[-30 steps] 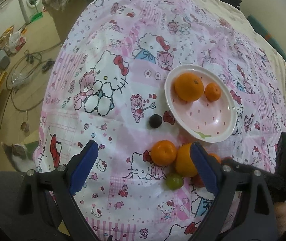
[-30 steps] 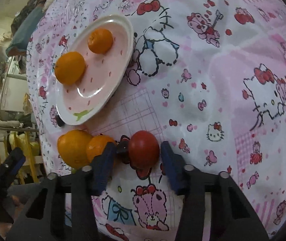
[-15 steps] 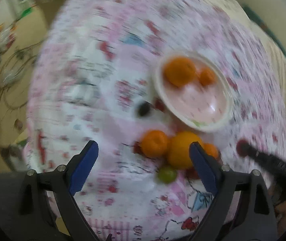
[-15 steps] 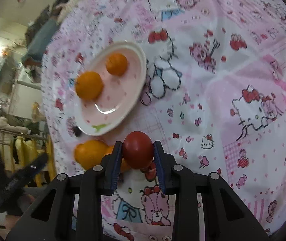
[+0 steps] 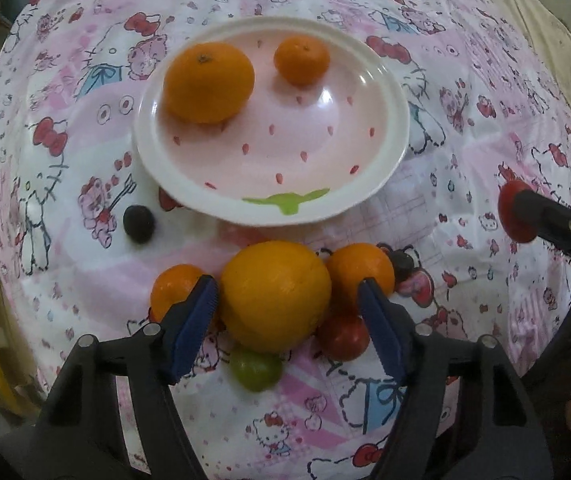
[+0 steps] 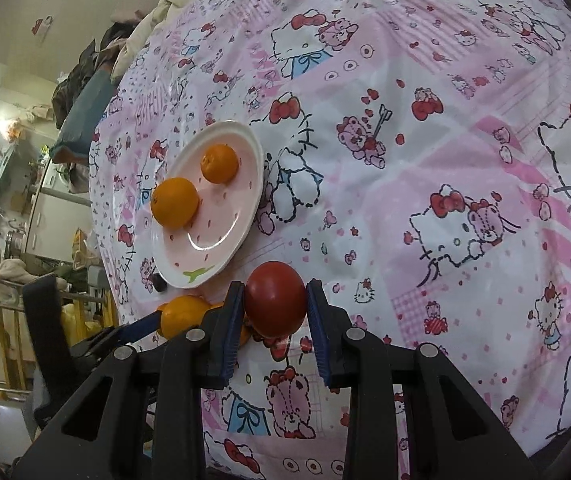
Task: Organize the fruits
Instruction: 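Close the right gripper on a red tomato while the left gripper grasps another orange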
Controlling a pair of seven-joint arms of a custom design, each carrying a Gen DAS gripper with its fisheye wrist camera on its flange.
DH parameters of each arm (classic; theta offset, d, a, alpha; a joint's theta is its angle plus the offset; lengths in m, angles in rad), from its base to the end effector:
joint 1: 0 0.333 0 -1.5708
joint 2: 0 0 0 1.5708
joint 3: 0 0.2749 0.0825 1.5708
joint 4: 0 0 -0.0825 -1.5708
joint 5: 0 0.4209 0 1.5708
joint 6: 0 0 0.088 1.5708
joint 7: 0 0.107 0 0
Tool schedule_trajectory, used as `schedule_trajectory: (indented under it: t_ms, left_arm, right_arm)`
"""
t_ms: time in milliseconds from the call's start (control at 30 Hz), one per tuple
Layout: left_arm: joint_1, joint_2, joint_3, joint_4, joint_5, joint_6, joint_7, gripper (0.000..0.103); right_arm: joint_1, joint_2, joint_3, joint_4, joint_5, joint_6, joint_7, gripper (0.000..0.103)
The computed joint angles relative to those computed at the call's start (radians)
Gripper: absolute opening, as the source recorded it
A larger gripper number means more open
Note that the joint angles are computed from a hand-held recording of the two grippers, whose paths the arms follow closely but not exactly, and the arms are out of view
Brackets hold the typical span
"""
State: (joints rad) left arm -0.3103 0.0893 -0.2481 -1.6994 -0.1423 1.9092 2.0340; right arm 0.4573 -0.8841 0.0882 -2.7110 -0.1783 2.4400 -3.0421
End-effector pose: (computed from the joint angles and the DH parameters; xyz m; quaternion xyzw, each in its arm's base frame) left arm 0.5357 -0.3417 0.4960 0.2895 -0.9519 0.0986 0.0174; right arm 0.3442 0.2073 0.5063 -0.2510 0.9147 -0.0127 0.3164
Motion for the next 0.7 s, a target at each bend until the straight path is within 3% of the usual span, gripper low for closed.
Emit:
schedule_trajectory:
  t_ms: [133,167,700]
  left_arm:
    - [0.002,0.013,0.003,0.015,-0.011,-0.005,-0.006,0.059]
    - [-0.001,0.006,0.003,0.005,0.01,0.01,-0.015,0.048]
    - [0.03,-0.038,0.014,-0.029,-0.05,0.018,0.019,0.044]
  right_arm:
    - [-0.001,0.002,-0.003,-0.001,0.0,0.019,-0.004,0.033]
    - [0.0,0.007,-0.005,0.002,-0.001,0.025,-0.008,0.033]
    - [-0.003,0.026,-0.003,0.016,0.001,0.031,-0.026,0.033]
